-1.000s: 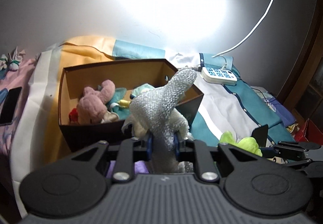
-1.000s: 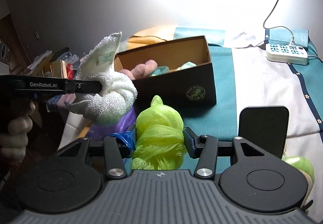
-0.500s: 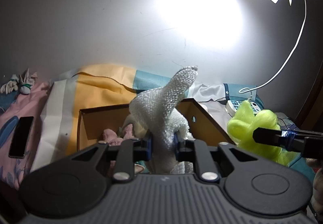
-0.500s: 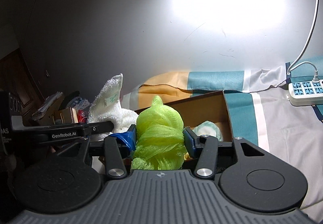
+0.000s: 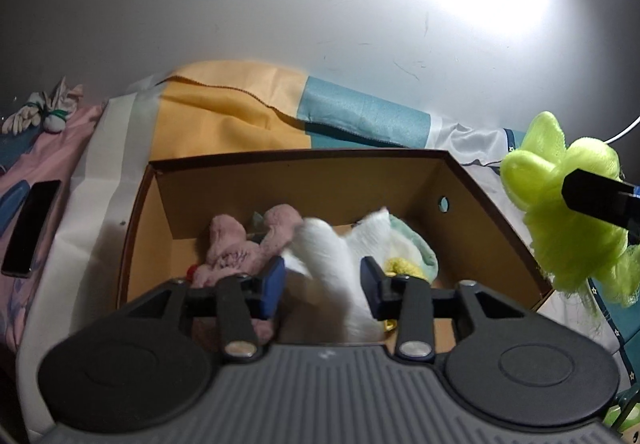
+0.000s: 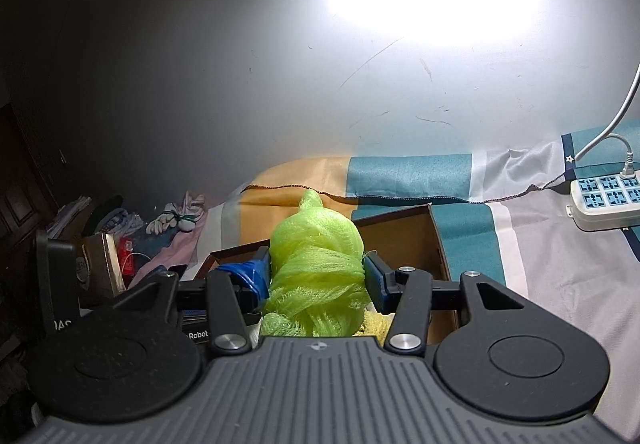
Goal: Organize soft objects
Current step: 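Lift the white towel and lime sponge and carry both over the shoebox, then lower both items into the box and open both tools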
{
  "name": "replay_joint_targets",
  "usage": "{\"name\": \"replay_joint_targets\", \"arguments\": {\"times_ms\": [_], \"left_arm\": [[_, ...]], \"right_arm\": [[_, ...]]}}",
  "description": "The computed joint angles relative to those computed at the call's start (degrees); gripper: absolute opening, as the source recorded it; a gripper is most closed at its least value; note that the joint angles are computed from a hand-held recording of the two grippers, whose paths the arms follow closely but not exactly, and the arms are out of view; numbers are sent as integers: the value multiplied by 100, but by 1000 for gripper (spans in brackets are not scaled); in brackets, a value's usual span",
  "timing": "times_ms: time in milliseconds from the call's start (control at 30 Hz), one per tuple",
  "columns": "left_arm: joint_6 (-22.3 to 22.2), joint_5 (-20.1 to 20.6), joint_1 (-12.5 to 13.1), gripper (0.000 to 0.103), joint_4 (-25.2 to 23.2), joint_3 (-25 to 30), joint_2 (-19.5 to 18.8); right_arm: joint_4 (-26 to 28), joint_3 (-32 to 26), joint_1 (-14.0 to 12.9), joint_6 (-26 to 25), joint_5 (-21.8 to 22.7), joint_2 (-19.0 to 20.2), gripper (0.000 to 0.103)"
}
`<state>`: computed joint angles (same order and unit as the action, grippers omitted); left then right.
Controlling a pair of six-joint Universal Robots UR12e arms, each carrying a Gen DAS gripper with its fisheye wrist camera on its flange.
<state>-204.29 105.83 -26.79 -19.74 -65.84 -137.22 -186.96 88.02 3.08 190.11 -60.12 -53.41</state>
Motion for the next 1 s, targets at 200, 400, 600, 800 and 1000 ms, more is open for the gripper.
{"name": "replay_joint_targets", "arguments": {"times_ms": [200,400,600,800,1000], "left_arm": [[-16,253,-16,54,-99,-38,61],[-83,529,-43,55,-121,-217,200],[37,894,-115,57,-258,-234,221],[-61,1018,-143,58,-366,-266,261],[-87,955,-167,59,-390,-295,305]], "right_arm": [[170,-256,80,-126,-256,194,33],[343,-563,178,-141,-693,439,35],[501,-769,280,-467,-1279,616,41],[732,-775,255,-480,-1263,608,43],[596,-723,233,-412,-1341,568,48]]}}
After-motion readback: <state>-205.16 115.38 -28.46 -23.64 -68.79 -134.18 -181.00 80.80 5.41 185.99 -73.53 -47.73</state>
